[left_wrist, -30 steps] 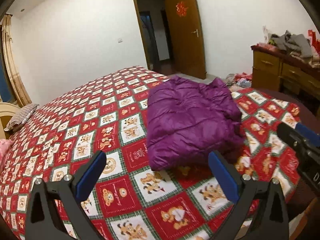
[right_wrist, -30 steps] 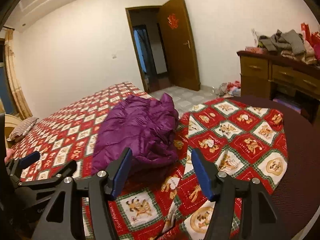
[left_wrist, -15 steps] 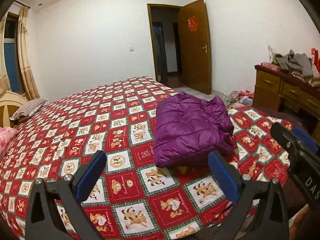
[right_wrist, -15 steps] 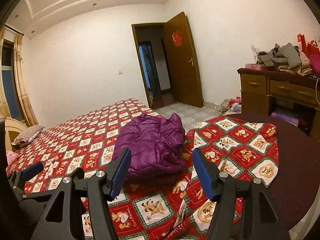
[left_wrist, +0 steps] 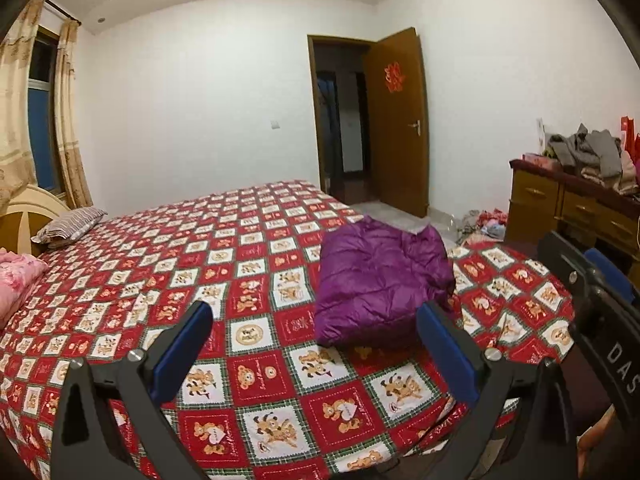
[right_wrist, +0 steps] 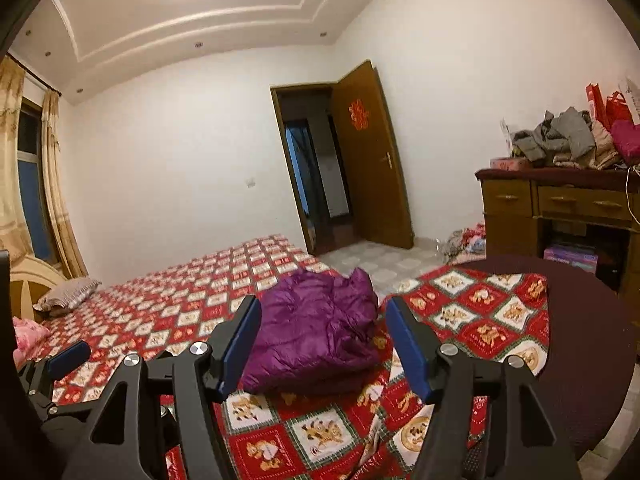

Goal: Fold large clothes

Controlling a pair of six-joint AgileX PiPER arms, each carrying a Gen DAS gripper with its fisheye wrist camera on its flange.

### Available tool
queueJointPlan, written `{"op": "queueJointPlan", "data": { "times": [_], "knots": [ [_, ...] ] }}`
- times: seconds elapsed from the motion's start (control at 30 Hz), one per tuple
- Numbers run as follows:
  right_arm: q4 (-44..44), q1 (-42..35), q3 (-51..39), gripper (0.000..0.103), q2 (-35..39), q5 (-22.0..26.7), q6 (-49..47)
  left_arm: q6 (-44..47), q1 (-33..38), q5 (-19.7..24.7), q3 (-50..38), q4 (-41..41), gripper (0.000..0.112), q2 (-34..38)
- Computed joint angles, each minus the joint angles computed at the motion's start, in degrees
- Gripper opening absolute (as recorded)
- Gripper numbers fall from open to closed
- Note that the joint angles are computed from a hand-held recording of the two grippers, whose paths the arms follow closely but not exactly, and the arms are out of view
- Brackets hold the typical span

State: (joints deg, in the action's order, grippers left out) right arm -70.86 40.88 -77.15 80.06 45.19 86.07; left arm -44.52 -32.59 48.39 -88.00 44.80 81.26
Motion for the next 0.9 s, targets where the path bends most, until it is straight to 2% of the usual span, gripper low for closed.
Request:
{"op": "queueJointPlan", "data": {
  "times": [0.27,0.5,0.9],
  "knots": [
    [-5.36,3.49,0.83,0.070,-1.98,1.65,2.40,-4.13,-2.96,1.81,1.45,5.87,0.103,-2.37],
    [-2.08,1.11,1.13,0.071,-2.13,-0.55,1.39,-4.64,-3.01,2.81,1.00,5.39,0.103,-2.05],
    [-1.80,0.70,1.75,0.072,-2.78,-0.81,2.30,-4.73,-2.94,3.02,1.08,5.65,0.103,-2.25]
  ]
}}
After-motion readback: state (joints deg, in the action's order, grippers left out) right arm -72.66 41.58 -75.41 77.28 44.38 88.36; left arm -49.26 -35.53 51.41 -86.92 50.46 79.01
